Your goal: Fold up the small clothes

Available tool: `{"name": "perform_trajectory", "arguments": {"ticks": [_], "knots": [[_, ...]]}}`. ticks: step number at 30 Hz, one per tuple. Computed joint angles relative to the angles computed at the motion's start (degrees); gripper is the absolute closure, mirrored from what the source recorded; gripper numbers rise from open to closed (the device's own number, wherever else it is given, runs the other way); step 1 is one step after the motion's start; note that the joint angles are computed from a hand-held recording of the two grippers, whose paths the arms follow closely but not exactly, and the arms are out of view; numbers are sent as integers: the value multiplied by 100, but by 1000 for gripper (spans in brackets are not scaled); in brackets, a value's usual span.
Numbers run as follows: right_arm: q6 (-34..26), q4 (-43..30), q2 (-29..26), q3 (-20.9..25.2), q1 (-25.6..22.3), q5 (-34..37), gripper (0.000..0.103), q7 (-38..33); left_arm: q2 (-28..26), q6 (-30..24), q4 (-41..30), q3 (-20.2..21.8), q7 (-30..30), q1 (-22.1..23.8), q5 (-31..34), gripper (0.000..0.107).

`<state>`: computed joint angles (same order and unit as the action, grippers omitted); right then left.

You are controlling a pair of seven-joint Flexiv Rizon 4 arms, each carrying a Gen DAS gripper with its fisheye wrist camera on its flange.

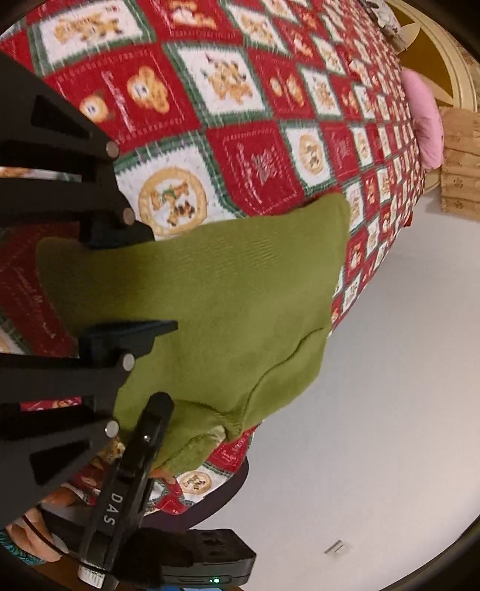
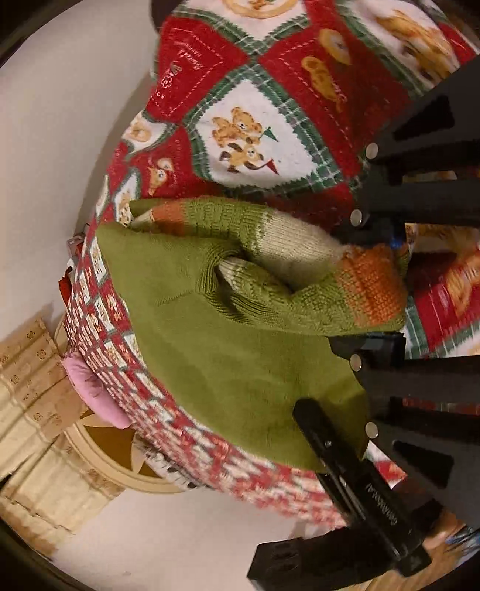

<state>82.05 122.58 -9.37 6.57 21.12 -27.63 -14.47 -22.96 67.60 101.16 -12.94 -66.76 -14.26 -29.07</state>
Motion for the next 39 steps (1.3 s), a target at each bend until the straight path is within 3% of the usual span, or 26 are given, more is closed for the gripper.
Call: {"name": "perform_trajectory", "arguments": {"ticks": [2,5,7,11,16,19,22,23,28,32,36,39], "knots": [[245,-22,-27,201,-77,444,73,-156,117,-65,50,115,-127,-32,119,76],[671,-118,-132,1021,-546,1931,73,-995,230,-236,131,150,-163,18,114,76],[688,-161,-146,1283,-663,2531,73,-1371,220,-261,125,168,-163,18,141,76],[611,-14,-92,893,-274,2453,73,-1304,155,-231,144,242,-250,-41,305,76],[847,329,-41,135,294,1619,73,-753,84,-69,155,387,-492,-152,742,67],[825,512,67,-389,626,734,70,-199,88,151,206,484,-639,-227,1033,58],[569,639,242,-676,744,-207,61,392,89,378,219,701,-917,-361,1494,41],[446,655,297,-682,722,-422,58,525,89,427,224,742,-1006,-378,1599,35],[-363,634,606,-343,456,-894,58,462,87,456,222,657,-1023,-250,1687,30],[-1585,465,935,-113,278,-2443,58,1209,54,505,164,767,-1200,-337,1931,30],[-1586,303,897,144,23,-3540,64,1505,27,527,137,799,-1335,-361,2071,30],[-1388,189,753,288,-113,-3738,64,1361,36,541,143,789,-1351,-342,2120,29]]}}
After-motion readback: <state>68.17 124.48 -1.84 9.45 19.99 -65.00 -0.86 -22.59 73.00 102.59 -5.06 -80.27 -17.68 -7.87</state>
